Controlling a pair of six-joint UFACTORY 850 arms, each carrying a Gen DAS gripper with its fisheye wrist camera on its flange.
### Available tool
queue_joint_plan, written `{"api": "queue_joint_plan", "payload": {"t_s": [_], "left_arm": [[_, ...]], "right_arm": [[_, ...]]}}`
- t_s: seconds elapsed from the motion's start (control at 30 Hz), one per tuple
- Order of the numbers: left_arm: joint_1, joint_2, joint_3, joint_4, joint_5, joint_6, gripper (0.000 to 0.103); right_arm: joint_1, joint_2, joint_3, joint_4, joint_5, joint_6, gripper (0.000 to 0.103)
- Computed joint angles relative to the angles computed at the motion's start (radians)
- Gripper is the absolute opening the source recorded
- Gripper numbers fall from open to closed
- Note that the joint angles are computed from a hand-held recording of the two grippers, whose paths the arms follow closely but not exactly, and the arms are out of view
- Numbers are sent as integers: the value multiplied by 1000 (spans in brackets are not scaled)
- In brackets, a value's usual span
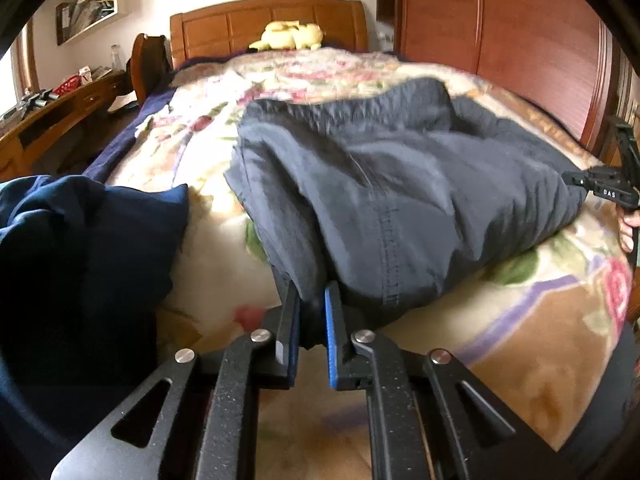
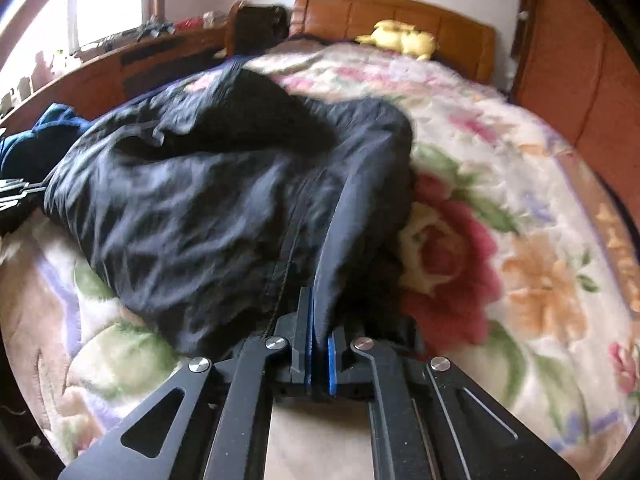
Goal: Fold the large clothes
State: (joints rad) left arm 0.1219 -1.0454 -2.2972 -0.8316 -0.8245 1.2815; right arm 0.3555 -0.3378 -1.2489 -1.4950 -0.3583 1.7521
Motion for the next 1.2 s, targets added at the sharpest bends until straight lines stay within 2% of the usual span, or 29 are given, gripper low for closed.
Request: {"api": "queue_joint_plan", "payload": {"t_s": [0.3,0.4,0.5,0.57,0.63,0.7,0.73,0.77,0.83,0.9,1.03,1.1,1.2], "left_arm": [[52,210,320,-137,-23,213,11],[62,234,358,-115,-26,181,13],[68,241,367,-123,-36,172,17],[74,244,363,-135,-49,155,20],[83,259,377,-179,-61,178,32],[87,274,386,-220,-59,204,35],[86,278,387,-237,-52,214,40],[84,283,389,-259,-38,220,40],[79,273,370,-282,-28,218,41],[70,264,352,-296,-14,209,41],[48,252,329,-321,8,211,42],[34,242,307,-321,18,201,43],[16,236,292,-343,33,218,43]], "right_arm": [[61,151,161,12,-55,19,4],[77,194,195,65,-49,-9,4],[63,196,183,113,-51,-46,5],[70,208,181,121,-69,-47,12],[87,222,182,111,-104,-36,16],[111,236,186,68,-143,-4,32],[117,239,183,38,-149,16,47],[119,240,177,19,-134,32,58],[118,229,154,-31,-90,62,64],[119,194,105,-30,-88,30,64],[102,97,-29,-7,-31,-77,64],[80,48,-101,47,16,-155,64],[52,-39,-233,231,62,-400,64]]}}
